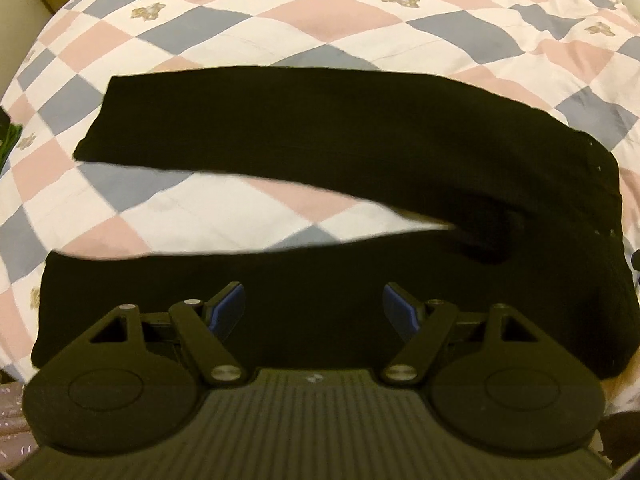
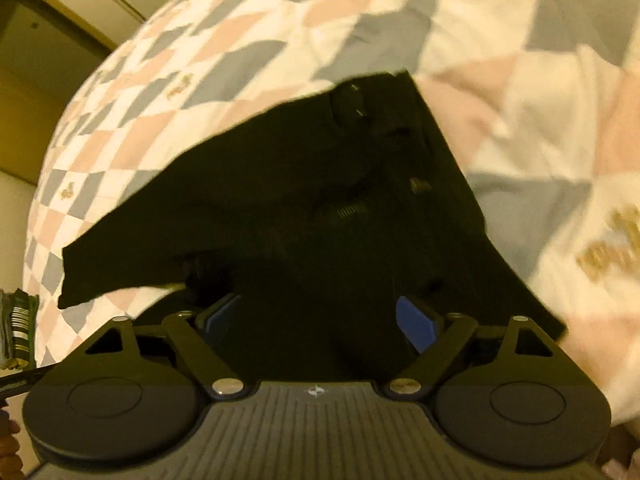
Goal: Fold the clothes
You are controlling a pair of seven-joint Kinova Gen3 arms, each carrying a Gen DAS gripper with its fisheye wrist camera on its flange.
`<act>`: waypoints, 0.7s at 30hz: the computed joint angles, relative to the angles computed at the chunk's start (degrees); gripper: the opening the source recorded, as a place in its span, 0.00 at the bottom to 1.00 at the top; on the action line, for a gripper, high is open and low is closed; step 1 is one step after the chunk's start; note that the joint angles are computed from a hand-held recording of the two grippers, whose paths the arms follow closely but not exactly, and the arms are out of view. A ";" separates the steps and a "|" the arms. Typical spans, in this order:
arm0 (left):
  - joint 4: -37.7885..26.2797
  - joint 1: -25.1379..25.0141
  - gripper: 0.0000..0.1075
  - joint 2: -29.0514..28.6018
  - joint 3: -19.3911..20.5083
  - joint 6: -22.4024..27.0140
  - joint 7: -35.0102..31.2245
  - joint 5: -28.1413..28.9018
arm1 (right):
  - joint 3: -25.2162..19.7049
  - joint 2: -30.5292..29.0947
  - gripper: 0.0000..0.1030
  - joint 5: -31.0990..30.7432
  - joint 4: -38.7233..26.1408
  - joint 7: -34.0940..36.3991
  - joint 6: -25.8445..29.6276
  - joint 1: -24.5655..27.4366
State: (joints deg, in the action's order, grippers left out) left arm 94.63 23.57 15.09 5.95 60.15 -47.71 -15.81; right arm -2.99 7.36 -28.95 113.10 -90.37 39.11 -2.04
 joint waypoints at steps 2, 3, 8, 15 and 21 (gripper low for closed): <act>-0.57 -0.76 0.68 1.19 -0.05 -2.14 -1.58 0.06 | -0.30 1.70 0.81 -2.79 -0.81 3.91 -0.70 1.32; -0.85 -0.46 0.68 1.83 -1.16 -3.52 -3.27 0.59 | -0.49 2.61 0.81 -3.97 -1.27 5.36 -1.04 1.93; -6.16 -2.47 0.68 8.44 -3.12 -6.44 -14.29 4.51 | -1.36 7.66 0.81 -5.83 -4.62 8.80 -2.34 4.16; -16.17 -11.97 0.68 18.64 3.59 -6.76 -30.61 8.51 | -2.42 15.81 0.80 -3.09 -12.20 7.80 -1.46 6.02; -26.99 -18.42 0.67 27.24 10.50 -4.22 -44.59 8.36 | -6.50 22.25 0.80 -3.15 -20.80 14.25 1.10 9.67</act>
State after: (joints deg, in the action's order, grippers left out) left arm 67.65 5.15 42.32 16.44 55.93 -92.30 -7.45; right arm -9.49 29.61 -32.10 92.31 -76.12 40.21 7.63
